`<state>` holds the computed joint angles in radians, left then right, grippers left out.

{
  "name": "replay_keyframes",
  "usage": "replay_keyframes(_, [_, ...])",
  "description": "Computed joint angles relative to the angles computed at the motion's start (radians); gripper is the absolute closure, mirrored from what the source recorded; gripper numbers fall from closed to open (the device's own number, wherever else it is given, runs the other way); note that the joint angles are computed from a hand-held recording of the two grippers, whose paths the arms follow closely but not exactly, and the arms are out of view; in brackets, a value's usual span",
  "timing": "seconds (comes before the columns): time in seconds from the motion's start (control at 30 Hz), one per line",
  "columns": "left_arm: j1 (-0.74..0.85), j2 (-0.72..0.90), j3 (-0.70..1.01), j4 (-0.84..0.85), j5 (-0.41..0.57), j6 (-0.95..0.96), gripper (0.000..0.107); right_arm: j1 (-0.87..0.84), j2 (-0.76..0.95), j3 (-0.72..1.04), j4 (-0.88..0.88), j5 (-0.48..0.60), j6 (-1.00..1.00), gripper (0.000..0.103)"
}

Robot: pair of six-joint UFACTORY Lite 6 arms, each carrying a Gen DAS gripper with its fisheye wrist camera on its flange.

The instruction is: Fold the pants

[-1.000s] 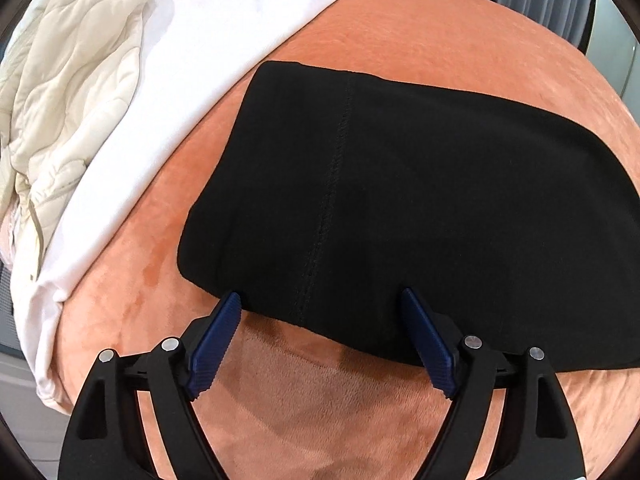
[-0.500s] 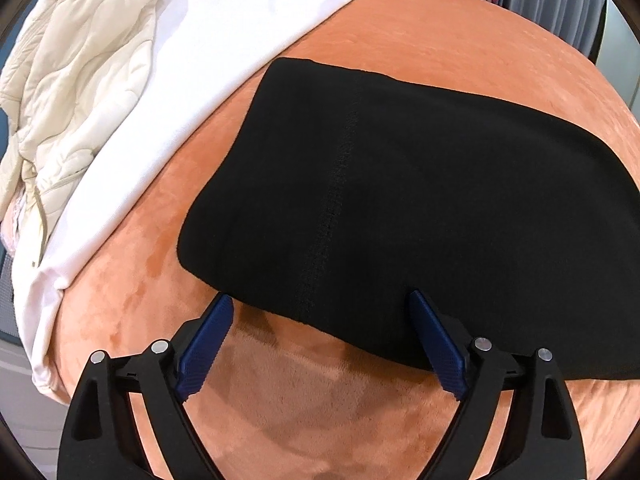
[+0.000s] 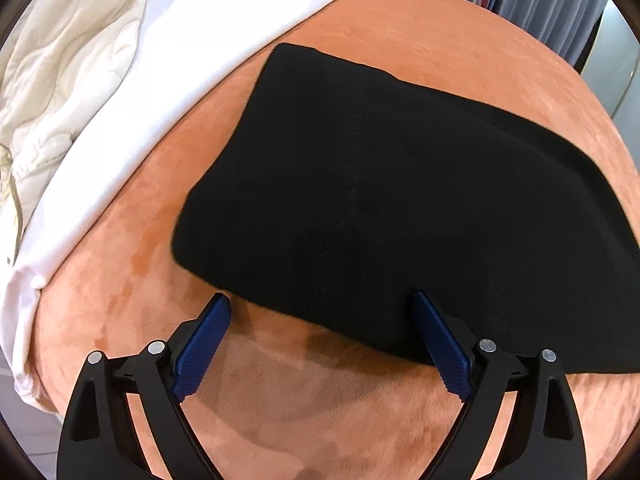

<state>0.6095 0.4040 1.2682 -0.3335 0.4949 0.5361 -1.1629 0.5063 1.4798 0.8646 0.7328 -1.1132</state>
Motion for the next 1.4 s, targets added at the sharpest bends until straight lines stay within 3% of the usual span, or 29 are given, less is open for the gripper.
replay_keyframes(0.07, [0.016, -0.001, 0.007, 0.011, 0.004, 0.007, 0.016, 0.021, 0.02, 0.014, -0.064, -0.047, 0.029, 0.099])
replay_keyframes(0.13, [0.042, -0.009, 0.007, 0.029, -0.019, 0.008, 0.016, 0.021, 0.005, 0.012, -0.032, -0.042, 0.036, 0.099])
replay_keyframes(0.2, [0.085, 0.006, 0.03, 0.019, -0.018, 0.047, 0.014, -0.001, -0.033, -0.021, -0.029, -0.054, 0.019, 0.094])
replay_keyframes(0.23, [0.127, 0.041, 0.078, -0.047, 0.042, 0.124, 0.014, 0.003, -0.079, -0.082, -0.039, -0.101, 0.013, 0.085])
replay_keyframes(0.3, [0.186, 0.065, 0.12, -0.145, 0.118, 0.206, 0.014, -0.012, -0.238, -0.242, -0.003, -0.176, -0.038, 0.079])
replay_keyframes(0.4, [0.232, -0.006, 0.066, -0.188, 0.032, 0.263, 0.019, -0.058, -0.466, -0.469, 0.122, -0.193, -0.206, 0.059])
replay_keyframes(0.43, [0.254, -0.015, 0.064, -0.255, 0.057, 0.337, 0.018, -0.071, -0.526, -0.518, 0.14, -0.177, -0.233, 0.056])
replay_keyframes(0.5, [0.277, 0.025, 0.109, -0.283, 0.096, 0.359, 0.018, -0.1, -0.686, -0.652, 0.169, -0.131, -0.311, 0.056])
replay_keyframes(0.6, [0.227, 0.14, 0.219, -0.164, 0.115, 0.215, 0.019, -0.096, -0.883, -0.829, 0.164, -0.103, -0.362, 0.056])
replay_keyframes(0.63, [0.214, 0.172, 0.247, -0.141, 0.122, 0.184, 0.028, -0.084, -0.941, -0.873, 0.14, -0.093, -0.343, 0.056])
replay_keyframes(0.67, [0.211, 0.188, 0.266, -0.159, 0.15, 0.194, 0.046, -0.067, -0.966, -0.896, 0.123, -0.096, -0.322, 0.056])
replay_keyframes(0.7, [0.199, 0.175, 0.264, -0.198, 0.183, 0.214, 0.054, -0.069, -1.027, -0.932, 0.073, -0.065, -0.273, 0.056])
replay_keyframes(0.73, [0.197, 0.18, 0.276, -0.238, 0.194, 0.251, 0.076, -0.078, -1.083, -0.959, 0.041, -0.035, -0.24, 0.056])
replay_keyframes(0.77, [0.196, 0.214, 0.329, -0.258, 0.241, 0.264, 0.085, -0.068, -1.142, -0.99, 0.016, -0.019, -0.197, 0.056])
replay_keyframes(0.9, [0.198, 0.176, 0.436, -0.371, 0.283, 0.335, 0.086, -0.062, -1.311, -1.041, -0.054, 0.054, -0.102, 0.056])
replay_keyframes(0.97, [0.212, 0.111, 0.429, -0.434, 0.317, 0.384, 0.086, -0.113, -1.415, -1.044, -0.076, 0.154, -0.073, 0.056])
replay_keyframes(1.03, [0.175, 0.113, 0.417, -0.332, 0.241, 0.35, 0.085, -0.107, -1.451, -1.04, -0.076, 0.196, -0.049, 0.051])
replay_keyframes(1.1, [0.168, 0.231, 0.423, -0.198, 0.206, 0.279, 0.084, -0.04, -1.465, -1.059, -0.109, 0.151, 0.012, 0.049])
replay_keyframes(1.17, [0.191, 0.269, 0.385, -0.231, 0.188, 0.305, 0.08, 0.04, -1.477, -1.084, -0.176, 0.104, 0.097, 0.048])
replay_keyframes(1.23, [0.225, 0.188, 0.284, -0.353, 0.163, 0.426, 0.073, 0.059, -1.487, -1.093, -0.199, 0.121, 0.128, 0.048])
replay_keyframes(1.33, [0.257, 0.11, 0.238, -0.366, 0.183, 0.426, 0.073, 0.132, -1.508, -1.096, -0.229, 0.116, 0.174, 0.048])
replay_keyframes(1.4, [0.258, 0.011, 0.181, -0.375, 0.101, 0.399, 0.076, 0.227, -1.532, -1.094, -0.279, 0.08, 0.253, 0.048])
